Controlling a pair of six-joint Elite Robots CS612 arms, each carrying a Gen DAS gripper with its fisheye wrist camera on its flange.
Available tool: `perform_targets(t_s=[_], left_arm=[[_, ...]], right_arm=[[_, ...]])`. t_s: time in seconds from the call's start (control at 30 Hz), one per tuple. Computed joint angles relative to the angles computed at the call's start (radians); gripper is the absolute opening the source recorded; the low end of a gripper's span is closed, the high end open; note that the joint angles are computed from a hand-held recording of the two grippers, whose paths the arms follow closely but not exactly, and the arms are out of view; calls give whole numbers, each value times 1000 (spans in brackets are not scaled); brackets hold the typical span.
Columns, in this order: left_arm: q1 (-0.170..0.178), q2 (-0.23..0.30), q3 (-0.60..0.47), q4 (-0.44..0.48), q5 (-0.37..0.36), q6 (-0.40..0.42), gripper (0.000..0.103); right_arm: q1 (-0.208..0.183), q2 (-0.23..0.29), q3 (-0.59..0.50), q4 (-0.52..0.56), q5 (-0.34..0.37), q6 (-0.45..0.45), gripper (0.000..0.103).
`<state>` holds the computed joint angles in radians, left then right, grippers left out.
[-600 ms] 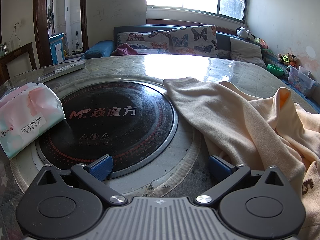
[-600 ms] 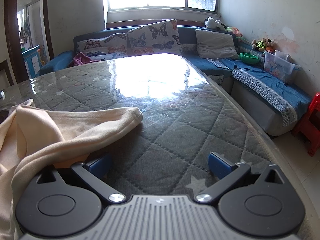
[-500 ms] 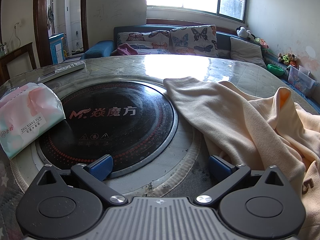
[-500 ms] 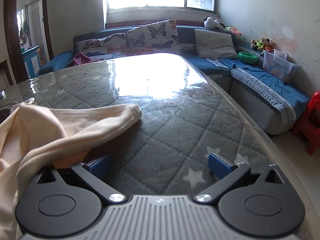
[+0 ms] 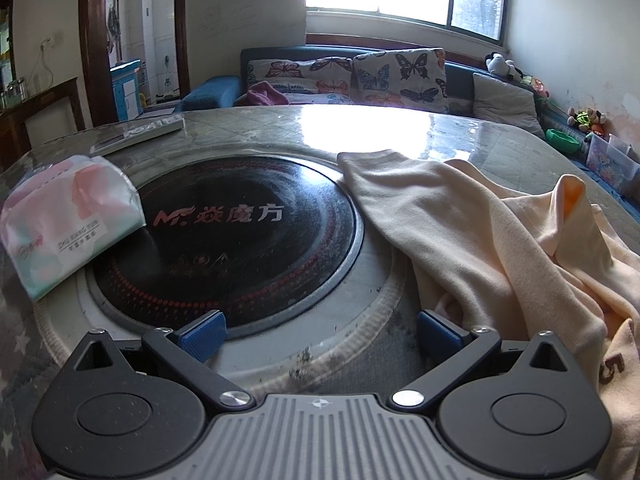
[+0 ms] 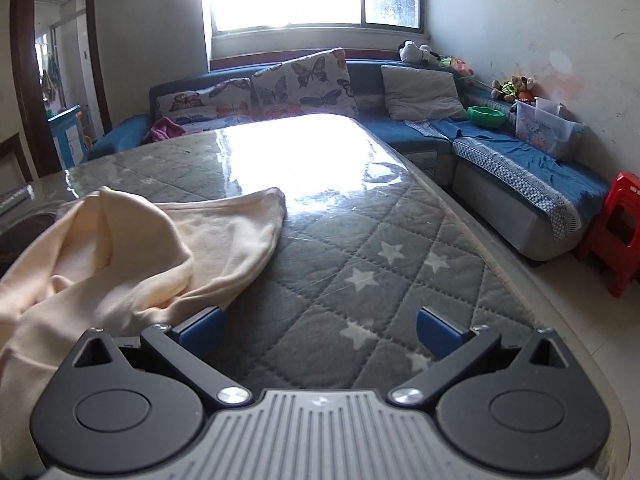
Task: Fold clothes
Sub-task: 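Move both grippers toward the crumpled cream sweatshirt on the table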
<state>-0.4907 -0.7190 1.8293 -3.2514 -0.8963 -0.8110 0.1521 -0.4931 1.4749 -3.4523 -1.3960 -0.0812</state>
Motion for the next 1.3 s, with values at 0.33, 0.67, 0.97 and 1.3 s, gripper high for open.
perform_targets(t_s=[0.33, 0.67, 0.97, 1.3], left_arm=[[-29, -28, 37, 31, 24, -51, 103], [-48, -56, 70, 30, 18, -102, 103], [-66, -71, 84, 4, 13, -86, 103], [-86, -78, 84, -41, 15, -34, 103]], right_arm=[[-2, -25, 43, -29, 68, -22, 103], [4, -47, 84, -31, 87, -66, 103], [3, -63, 119, -62, 112, -81, 103], [-1, -74, 144, -87, 130, -93, 103]])
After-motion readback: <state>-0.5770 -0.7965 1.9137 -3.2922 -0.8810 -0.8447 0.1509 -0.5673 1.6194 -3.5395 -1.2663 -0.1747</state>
